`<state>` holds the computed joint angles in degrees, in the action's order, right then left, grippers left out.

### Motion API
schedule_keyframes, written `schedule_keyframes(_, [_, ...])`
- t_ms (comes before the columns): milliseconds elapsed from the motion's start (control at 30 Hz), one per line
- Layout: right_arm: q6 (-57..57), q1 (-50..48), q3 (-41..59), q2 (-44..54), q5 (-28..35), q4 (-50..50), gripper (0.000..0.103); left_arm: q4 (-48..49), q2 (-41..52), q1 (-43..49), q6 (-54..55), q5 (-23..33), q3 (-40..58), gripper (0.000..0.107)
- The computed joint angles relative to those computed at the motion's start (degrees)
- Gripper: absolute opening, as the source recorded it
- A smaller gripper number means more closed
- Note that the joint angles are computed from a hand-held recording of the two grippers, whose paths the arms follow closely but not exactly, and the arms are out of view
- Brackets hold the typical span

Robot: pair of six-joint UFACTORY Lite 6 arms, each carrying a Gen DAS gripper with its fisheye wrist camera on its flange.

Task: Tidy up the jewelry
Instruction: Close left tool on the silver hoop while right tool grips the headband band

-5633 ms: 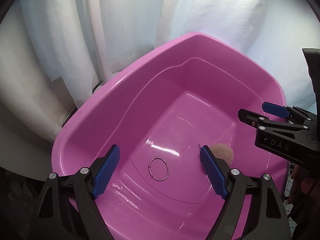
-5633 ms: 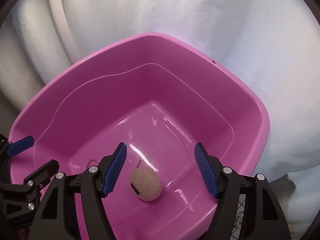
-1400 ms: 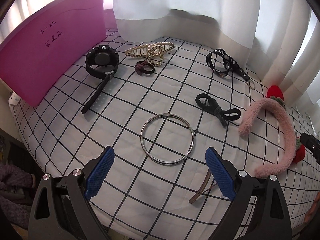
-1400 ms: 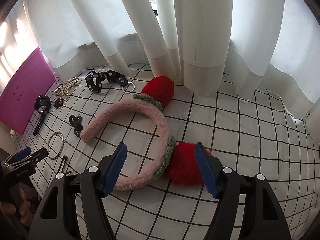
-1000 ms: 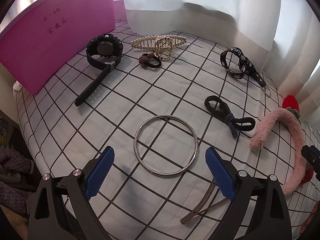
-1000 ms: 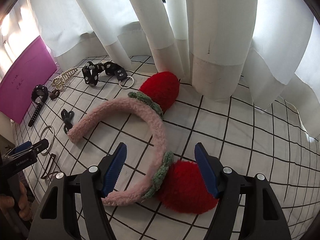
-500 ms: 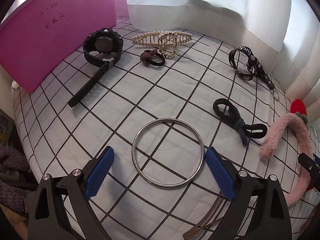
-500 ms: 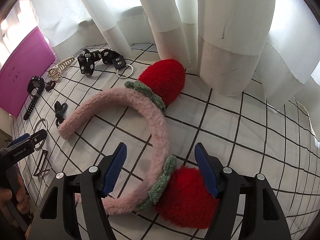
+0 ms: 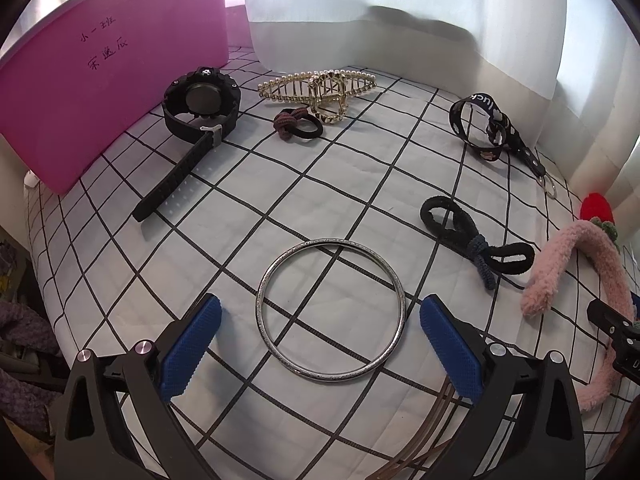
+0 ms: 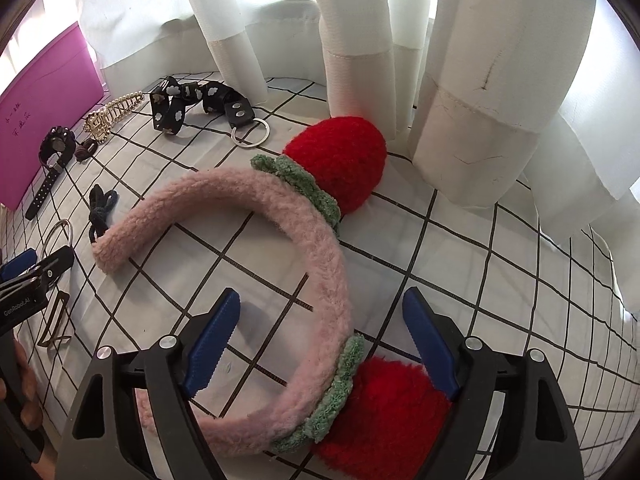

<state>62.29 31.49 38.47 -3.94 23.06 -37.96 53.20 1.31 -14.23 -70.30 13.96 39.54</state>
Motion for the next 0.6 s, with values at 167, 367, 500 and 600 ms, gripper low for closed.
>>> schedule_keyframes(167, [2.3, 0.0, 1.1, 2.1, -0.9, -2.9, 0.095, 2.5, -0.4, -0.1, -2.4, -0.4, -0.7, 0.098])
schedule_keyframes(367, [5.6, 0.6, 2.0, 3.4, -0.5, -5.2, 0.094, 6.3, -1.0, -0.4, -6.3, -0.6, -1.4, 0.097])
schedule_keyframes(500, [5.6, 2.0, 4.4, 5.6, 0.3, -4.8, 0.093, 10.4, -2.2, -1.3, -10.5, -0.6, -2.6, 0.09])
schedule_keyframes(600, [6.9, 3.9, 3.6, 4.7, -0.5, -6.1, 0.084, 7.3, -3.1, -2.0, -7.0, -0.6, -2.7, 0.079])
